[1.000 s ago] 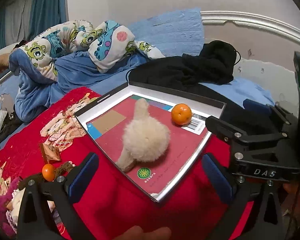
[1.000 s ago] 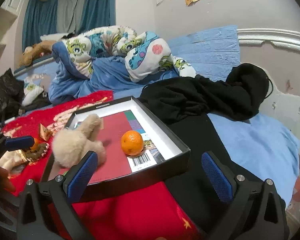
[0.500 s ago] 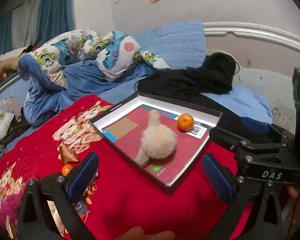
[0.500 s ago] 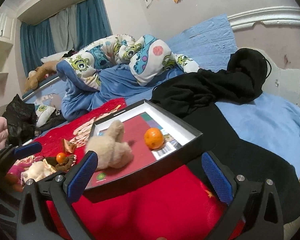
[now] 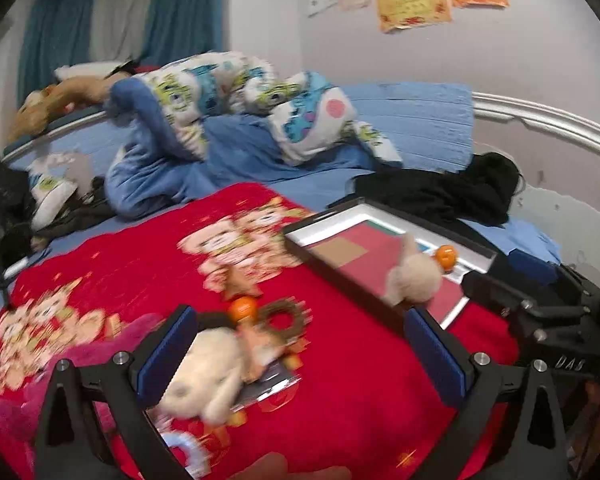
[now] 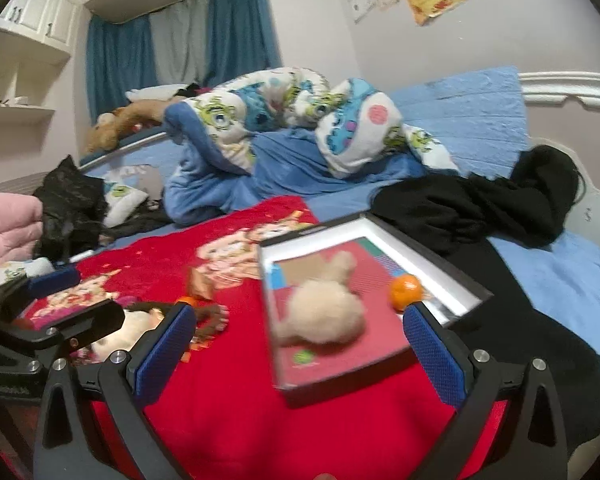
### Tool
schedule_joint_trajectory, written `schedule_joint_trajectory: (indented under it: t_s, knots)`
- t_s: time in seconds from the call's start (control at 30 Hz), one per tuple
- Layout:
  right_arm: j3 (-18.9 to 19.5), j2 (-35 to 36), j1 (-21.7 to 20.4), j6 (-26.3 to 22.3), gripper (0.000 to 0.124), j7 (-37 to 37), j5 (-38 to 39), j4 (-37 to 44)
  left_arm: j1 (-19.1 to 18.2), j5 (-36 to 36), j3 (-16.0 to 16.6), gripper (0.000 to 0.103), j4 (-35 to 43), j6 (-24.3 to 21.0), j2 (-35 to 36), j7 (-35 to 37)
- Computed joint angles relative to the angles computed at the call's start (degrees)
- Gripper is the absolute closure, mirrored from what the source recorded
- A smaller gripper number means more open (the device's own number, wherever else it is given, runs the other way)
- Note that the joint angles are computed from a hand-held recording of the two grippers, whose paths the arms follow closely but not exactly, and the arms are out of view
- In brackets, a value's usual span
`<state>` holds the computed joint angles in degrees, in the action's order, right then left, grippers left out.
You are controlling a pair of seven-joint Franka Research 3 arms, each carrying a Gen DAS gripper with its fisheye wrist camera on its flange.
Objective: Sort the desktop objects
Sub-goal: 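Withdraw both open tools from the box back toward the toy pile, then reach the left tool to the magenta plush while the right tool reaches the white dog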
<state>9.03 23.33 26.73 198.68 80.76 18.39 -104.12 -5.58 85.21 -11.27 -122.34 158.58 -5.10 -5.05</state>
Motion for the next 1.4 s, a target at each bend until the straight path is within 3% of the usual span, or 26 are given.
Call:
schedule_joint_trajectory:
  t_s: [0.17,0.3,0.4,0.63,0.7,0.77,0.83,1.0,1.07,1.17,1.4]
  knots:
    - [1.28,1.34,2.14,-0.88,0.021,0.0,-0.31,2.53,2.76,-3.64,1.17,0.0,-11.42,-1.08,-11.03,2.78]
    - [8.33,4.18,-1.45,-2.63,0.021,3.02,-4.63,5.69,6.65,-5.66,1.49,0.0,-19.93,-0.49,-20.49,3.28]
    - [7.07,5.28,1.49,-3.52,0.021,2.58,-5.38,7.63,9.06,-9.01,2.65,0.0,-25.69,0.2,-26.62,5.5]
    - [12.0,8.8,0.49,-7.61,0.021,0.34,-9.33,12.45,14.92,-13.23,3.43,0.0,-34.14,2.92,-35.06,8.04]
    - [15.71,10.39,-1.99,-9.12,0.021,-0.91,-10.0,14.04,17.53,-13.08,3.44,0.0,-35.77,4.84,-36.52,7.22]
    - [22.21,12.8,-6.48,-11.22,0.021,-3.26,-10.89,15.65,19.96,-13.07,2.64,0.0,-35.88,6.67,-36.0,6.44]
    - [24.76,14.75,-7.48,-13.32,0.021,-5.81,-10.7,17.58,22.52,-12.99,2.13,0.0,-35.96,9.05,-35.15,5.79]
    - [22.02,18.49,-3.14,-17.35,0.021,-8.84,-8.41,23.85,28.67,-11.05,-1.8,0.0,-33.35,12.53,-30.15,4.14]
    - [20.57,19.53,-1.54,-18.66,0.021,-9.6,-7.33,25.98,29.51,-9.64,-2.13,0.0,-31.82,13.53,-27.78,3.14]
    - [20.01,21.65,-0.41,-21.64,0.021,-11.04,-5.41,29.89,29.61,-7.57,-1.98,0.0,-28.55,13.59,-23.58,2.33]
    - [13.01,25.4,5.25,-27.72,0.021,-10.91,-2.06,38.27,25.63,-5.82,1.54,0.0,-21.54,10.54,-14.17,3.46]
